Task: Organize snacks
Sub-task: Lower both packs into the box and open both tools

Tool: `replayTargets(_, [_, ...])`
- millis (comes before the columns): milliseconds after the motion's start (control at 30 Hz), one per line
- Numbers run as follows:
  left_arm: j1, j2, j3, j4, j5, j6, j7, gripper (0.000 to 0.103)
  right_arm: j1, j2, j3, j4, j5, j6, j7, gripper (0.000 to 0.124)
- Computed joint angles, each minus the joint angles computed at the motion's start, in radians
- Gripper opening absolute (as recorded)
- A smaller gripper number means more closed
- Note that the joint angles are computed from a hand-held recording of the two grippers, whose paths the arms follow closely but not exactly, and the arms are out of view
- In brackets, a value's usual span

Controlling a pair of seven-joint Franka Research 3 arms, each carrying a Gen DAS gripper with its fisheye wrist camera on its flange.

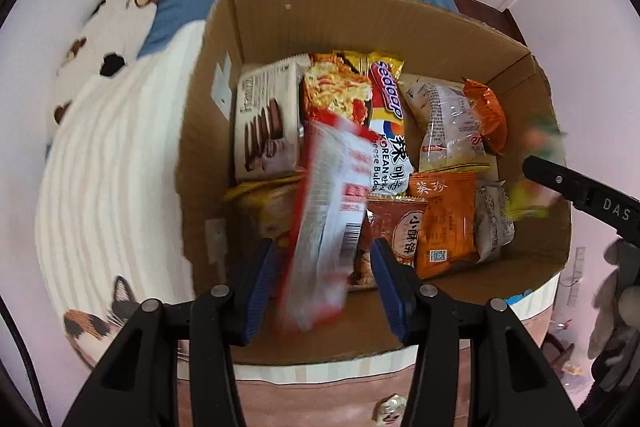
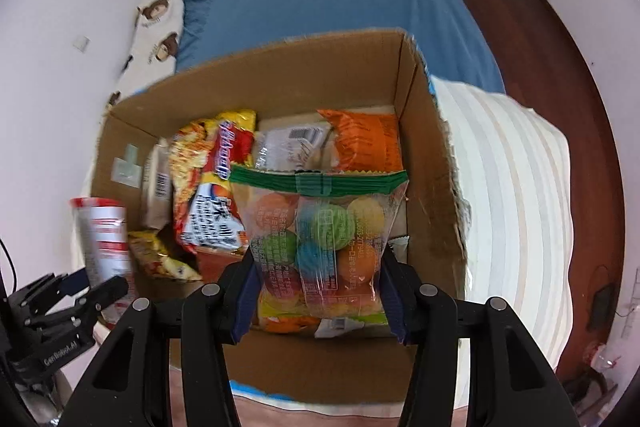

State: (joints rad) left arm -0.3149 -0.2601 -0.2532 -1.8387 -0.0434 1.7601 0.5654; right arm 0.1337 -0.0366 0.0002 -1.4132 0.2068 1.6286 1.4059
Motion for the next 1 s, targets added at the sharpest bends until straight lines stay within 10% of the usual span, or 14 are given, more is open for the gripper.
replayTargets(167, [0.0, 0.011, -0.009, 0.0, 0.021, 0.01, -0.019, 0.098, 0.008, 0.027, 0.005, 0.015, -0.037, 0.003, 0.008, 0.091])
replayTargets(533, [-0.018, -0.046, -0.061, -0.001, 0.154, 0.057, -0.149, 0.101, 0.001, -0.149, 0.006, -0.182, -0.05, 0.118, -0.023, 0.094])
replayTargets(1000, [-0.104, -0.009, -0.191, 0.155, 0.438, -0.136, -0.257, 0.101, -0.027, -0.483, -0.001, -0.463, 0.001, 0.26, -0.075, 0.095])
